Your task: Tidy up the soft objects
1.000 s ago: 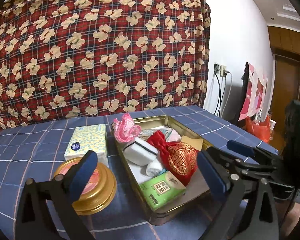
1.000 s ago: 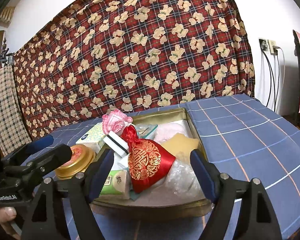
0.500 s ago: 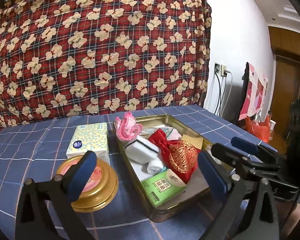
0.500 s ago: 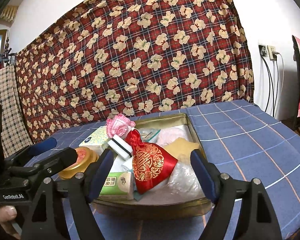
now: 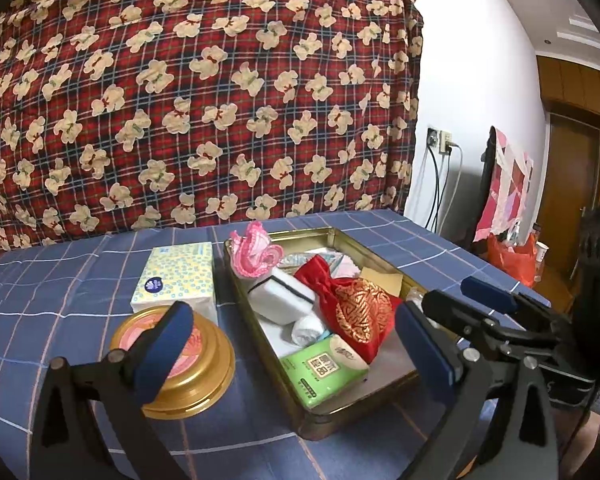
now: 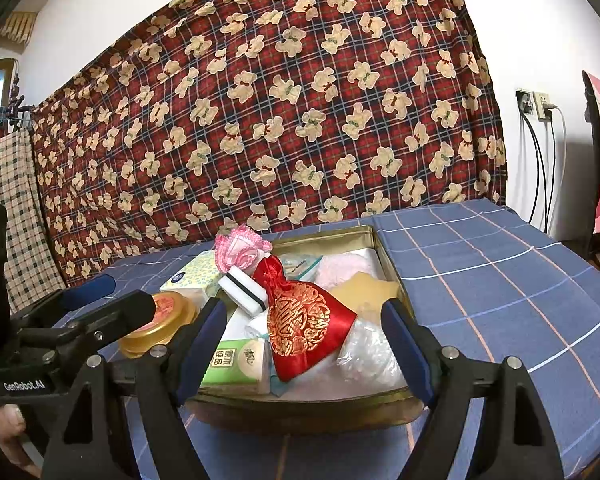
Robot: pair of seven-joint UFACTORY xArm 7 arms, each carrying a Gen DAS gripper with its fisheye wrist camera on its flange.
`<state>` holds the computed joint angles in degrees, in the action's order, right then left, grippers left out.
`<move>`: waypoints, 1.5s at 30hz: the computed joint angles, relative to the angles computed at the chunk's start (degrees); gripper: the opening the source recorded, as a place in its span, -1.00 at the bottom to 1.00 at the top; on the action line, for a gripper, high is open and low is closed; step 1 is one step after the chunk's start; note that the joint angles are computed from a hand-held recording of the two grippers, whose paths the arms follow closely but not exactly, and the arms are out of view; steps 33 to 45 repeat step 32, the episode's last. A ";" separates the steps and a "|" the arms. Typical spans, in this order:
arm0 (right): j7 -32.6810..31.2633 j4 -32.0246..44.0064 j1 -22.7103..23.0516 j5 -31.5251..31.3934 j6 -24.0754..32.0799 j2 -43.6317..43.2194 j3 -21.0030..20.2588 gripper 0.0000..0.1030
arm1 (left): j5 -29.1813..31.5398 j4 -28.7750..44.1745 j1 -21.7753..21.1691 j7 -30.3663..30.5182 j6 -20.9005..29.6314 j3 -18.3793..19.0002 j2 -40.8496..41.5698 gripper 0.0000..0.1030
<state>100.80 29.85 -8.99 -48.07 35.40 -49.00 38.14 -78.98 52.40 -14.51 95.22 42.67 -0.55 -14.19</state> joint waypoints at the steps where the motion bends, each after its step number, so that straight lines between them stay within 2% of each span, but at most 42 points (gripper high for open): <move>1: 0.09 -0.04 -0.04 -0.04 -0.03 0.08 -0.03 0.58 | 0.13 0.06 0.02 -0.14 0.14 0.02 0.05 0.98; 10: -0.62 0.98 1.15 0.24 3.14 -0.54 0.56 0.58 | -0.19 -0.41 0.00 -0.58 -0.39 0.01 -0.39 0.98; 23: -0.02 1.22 1.45 -0.85 2.96 0.50 0.05 0.58 | -1.39 0.38 0.14 -1.74 -2.93 -0.19 0.61 0.98; 30: 0.46 1.58 1.81 -1.33 3.22 1.41 -0.06 0.58 | -3.02 0.20 0.38 0.42 -2.51 -0.06 0.42 0.98; 45: 0.70 1.50 2.01 -1.58 3.29 1.39 -0.15 0.58 | -2.83 0.23 0.47 0.32 -2.12 -0.06 0.44 0.98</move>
